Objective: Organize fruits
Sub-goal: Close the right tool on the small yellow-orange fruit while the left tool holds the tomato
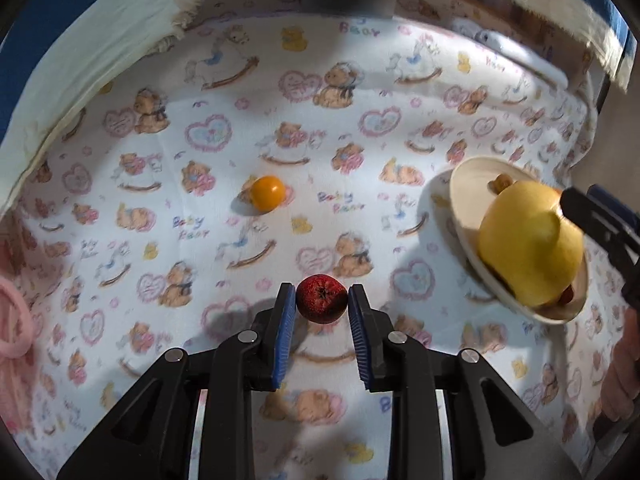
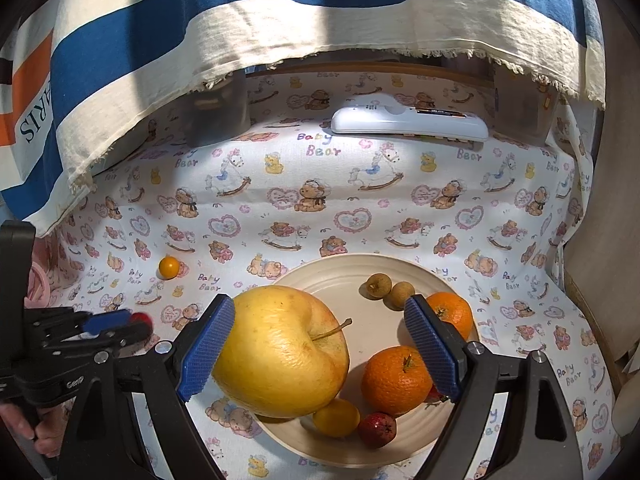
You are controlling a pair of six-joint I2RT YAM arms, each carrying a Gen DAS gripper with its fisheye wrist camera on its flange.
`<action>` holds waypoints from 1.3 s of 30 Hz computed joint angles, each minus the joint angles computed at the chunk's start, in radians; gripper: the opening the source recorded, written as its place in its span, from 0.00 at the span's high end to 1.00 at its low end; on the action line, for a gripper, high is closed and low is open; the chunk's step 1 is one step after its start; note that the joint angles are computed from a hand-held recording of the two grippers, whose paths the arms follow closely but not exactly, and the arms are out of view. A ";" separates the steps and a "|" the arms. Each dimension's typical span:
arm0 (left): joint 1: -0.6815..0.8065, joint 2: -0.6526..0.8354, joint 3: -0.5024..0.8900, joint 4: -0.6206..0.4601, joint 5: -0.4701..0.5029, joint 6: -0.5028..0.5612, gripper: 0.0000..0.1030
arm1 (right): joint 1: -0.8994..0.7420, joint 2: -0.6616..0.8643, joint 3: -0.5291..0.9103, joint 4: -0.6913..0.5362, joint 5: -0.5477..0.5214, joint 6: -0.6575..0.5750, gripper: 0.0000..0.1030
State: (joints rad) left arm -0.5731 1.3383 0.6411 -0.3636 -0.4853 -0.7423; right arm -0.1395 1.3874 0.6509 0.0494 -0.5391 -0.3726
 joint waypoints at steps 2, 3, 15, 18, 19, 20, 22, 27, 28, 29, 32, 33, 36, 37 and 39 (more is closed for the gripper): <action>0.004 0.020 0.008 -0.011 0.004 -0.004 0.74 | 0.001 0.005 0.004 -0.008 0.001 0.000 0.15; 0.007 0.029 0.007 -0.009 0.011 -0.007 0.74 | 0.002 0.007 0.006 -0.011 0.000 0.000 0.15; -0.009 0.145 0.045 0.005 -0.026 -0.001 0.72 | -0.002 0.002 0.008 -0.017 0.000 -0.001 0.15; -0.004 0.145 0.037 0.020 -0.014 0.012 0.74 | -0.005 0.000 0.010 -0.022 -0.002 -0.002 0.15; -0.003 0.137 0.035 0.015 -0.003 0.015 0.74 | -0.005 -0.001 0.008 -0.021 -0.002 -0.002 0.15; -0.004 0.126 0.032 0.015 0.000 0.011 0.74 | -0.006 -0.002 0.010 -0.023 -0.002 -0.002 0.15; -0.016 0.067 0.016 -0.001 -0.017 -0.002 0.74 | -0.008 -0.004 0.010 -0.027 -0.003 -0.001 0.15; -0.047 -0.232 -0.080 -0.043 -0.137 -0.041 0.74 | -0.015 -0.057 0.001 -0.046 -0.031 0.003 0.15; -0.049 -0.290 -0.099 -0.047 -0.155 -0.039 0.74 | -0.015 -0.075 0.000 -0.056 -0.037 0.011 0.15; -0.046 -0.354 -0.120 -0.053 -0.169 -0.036 0.74 | -0.014 -0.090 0.008 -0.081 -0.051 0.014 0.15; 0.010 -0.456 -0.156 -0.037 -0.160 0.001 0.74 | 0.013 -0.125 0.048 -0.193 -0.089 -0.012 0.15; 0.042 -0.483 -0.169 -0.032 -0.149 0.015 0.74 | 0.031 -0.140 0.057 -0.222 -0.094 -0.016 0.15; 0.118 -0.524 -0.195 -0.033 -0.120 0.022 0.74 | 0.101 -0.160 0.084 -0.291 -0.085 -0.003 0.15; 0.148 -0.534 -0.209 -0.015 -0.100 0.030 0.74 | 0.133 -0.156 0.100 -0.322 -0.083 0.003 0.15; 0.199 -0.564 -0.245 0.015 -0.070 0.039 0.74 | 0.217 -0.135 0.126 -0.359 -0.057 0.027 0.15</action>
State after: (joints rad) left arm -0.3740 0.7741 0.3966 -0.3486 -0.5553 -0.7035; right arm 0.0772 1.2523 0.7774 -0.3098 -0.5959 -0.3453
